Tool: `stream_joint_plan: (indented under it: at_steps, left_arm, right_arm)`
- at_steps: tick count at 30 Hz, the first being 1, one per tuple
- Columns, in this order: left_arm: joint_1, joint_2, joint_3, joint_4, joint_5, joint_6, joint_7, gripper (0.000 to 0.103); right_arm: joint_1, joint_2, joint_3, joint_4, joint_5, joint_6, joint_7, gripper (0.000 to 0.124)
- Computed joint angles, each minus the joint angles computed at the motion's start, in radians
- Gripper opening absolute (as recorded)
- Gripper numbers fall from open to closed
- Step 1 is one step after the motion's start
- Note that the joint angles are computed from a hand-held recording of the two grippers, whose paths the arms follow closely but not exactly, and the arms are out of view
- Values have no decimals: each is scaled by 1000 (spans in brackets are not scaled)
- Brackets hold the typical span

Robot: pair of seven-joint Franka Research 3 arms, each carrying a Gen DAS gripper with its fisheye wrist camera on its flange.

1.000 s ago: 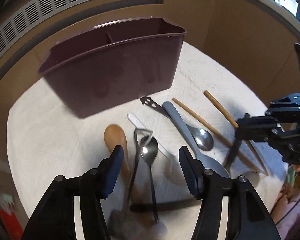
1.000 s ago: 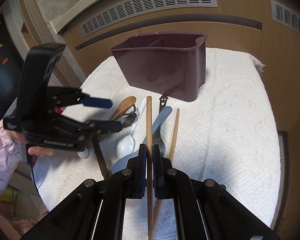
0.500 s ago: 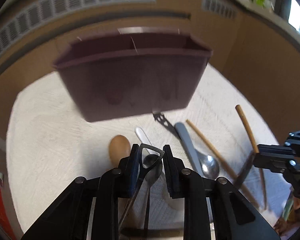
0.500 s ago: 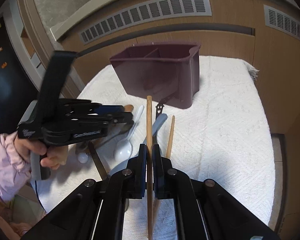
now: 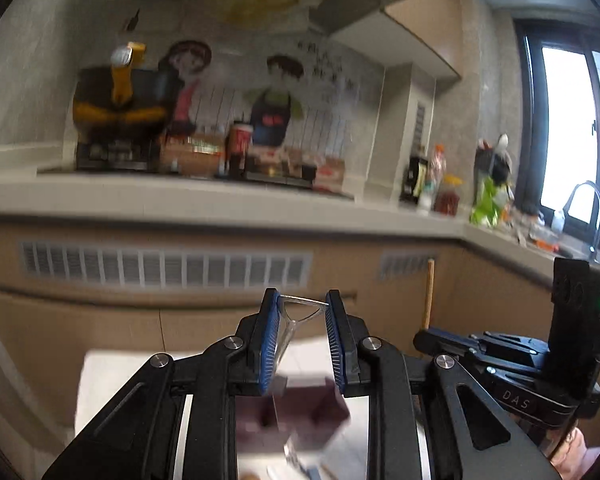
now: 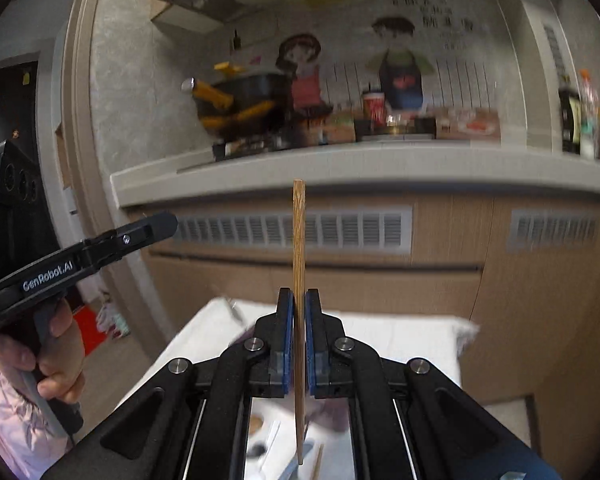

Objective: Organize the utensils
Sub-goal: 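Lower both held utensils into the maroon caddy and open both grippers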

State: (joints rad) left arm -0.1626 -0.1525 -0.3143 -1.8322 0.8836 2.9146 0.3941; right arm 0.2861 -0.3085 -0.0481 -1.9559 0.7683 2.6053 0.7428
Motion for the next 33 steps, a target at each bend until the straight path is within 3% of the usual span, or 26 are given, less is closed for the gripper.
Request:
stream_joint_plan:
  at_steps: [3,7,21,25,27,30,33]
  left_arm:
    - [-26,68,37,80,-128,-12,142,24]
    - [-49,124,62,141,-235,-34,263,24]
    - [-79,242,104,131,-421,26,373,24]
    - [-76,268,92,120,-514,-1,434,29]
    - [-86,269,102,106,-508,-19,411,31]
    - [-98,238,122,55,-449,-25,328,33]
    - [-104,176,131,-12,-299,-51,171,45]
  right_arm:
    - [-4,71,26,83,-43,48,20,5]
    - [-14,145,38,159,-78,32,52,5]
    - [-36,271,83,151,-120,119,64,5]
    - [-48,291,83,146,-153,60,96,12]
    - [-58,294,79,146,-158,15,121,31]
    - [-68,264,75,106,-141,6,130,31]
    - [-69,206,75,35,-187,55,131,34]
